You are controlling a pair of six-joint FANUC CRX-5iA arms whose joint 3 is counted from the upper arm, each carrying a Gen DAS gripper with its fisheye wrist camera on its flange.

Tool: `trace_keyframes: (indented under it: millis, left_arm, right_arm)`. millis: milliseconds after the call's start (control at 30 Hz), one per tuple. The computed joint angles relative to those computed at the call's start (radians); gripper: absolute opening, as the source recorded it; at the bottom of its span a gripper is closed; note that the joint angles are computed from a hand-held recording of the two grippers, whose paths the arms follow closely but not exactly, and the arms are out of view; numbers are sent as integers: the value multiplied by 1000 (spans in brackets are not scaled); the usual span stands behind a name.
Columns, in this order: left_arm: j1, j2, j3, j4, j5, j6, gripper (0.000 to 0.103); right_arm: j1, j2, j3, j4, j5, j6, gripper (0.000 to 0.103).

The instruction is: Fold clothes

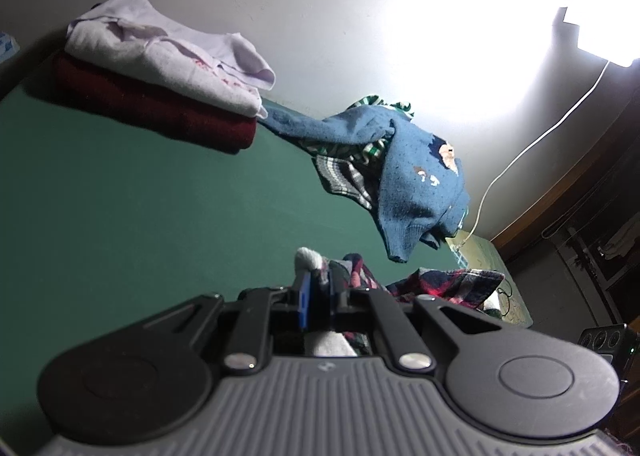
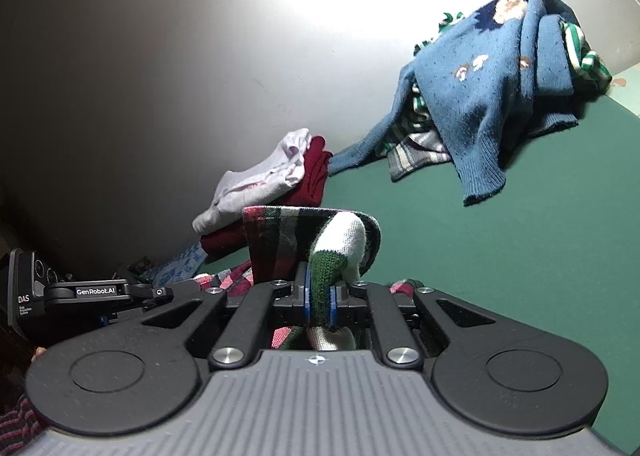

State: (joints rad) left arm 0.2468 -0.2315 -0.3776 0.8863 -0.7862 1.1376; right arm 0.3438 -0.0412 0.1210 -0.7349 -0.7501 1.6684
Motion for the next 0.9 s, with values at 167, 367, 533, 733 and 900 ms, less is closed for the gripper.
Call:
trace_keyframes:
  millis: [167,367,533,733,900]
  left_arm:
    - [8,19,3,-78,-21,54,7]
    - [-2,13,51,-199,-29,70,27]
    - [25,-40,59,-235,-29,81,33]
    - [44,-129,15,-91,-51,-23,46]
    - [-52,-123,2,-44,-90,-118,56]
  right_arm:
    - [48,36,11,150,-25,-93,14]
    - [99,43,19,302,-63,-114,18]
    - [88,14,4,334,-76,-172,29]
    - [64,-29,-33,346,-70,-245,30]
    - [59,-29,-34,349,-94,-251,30]
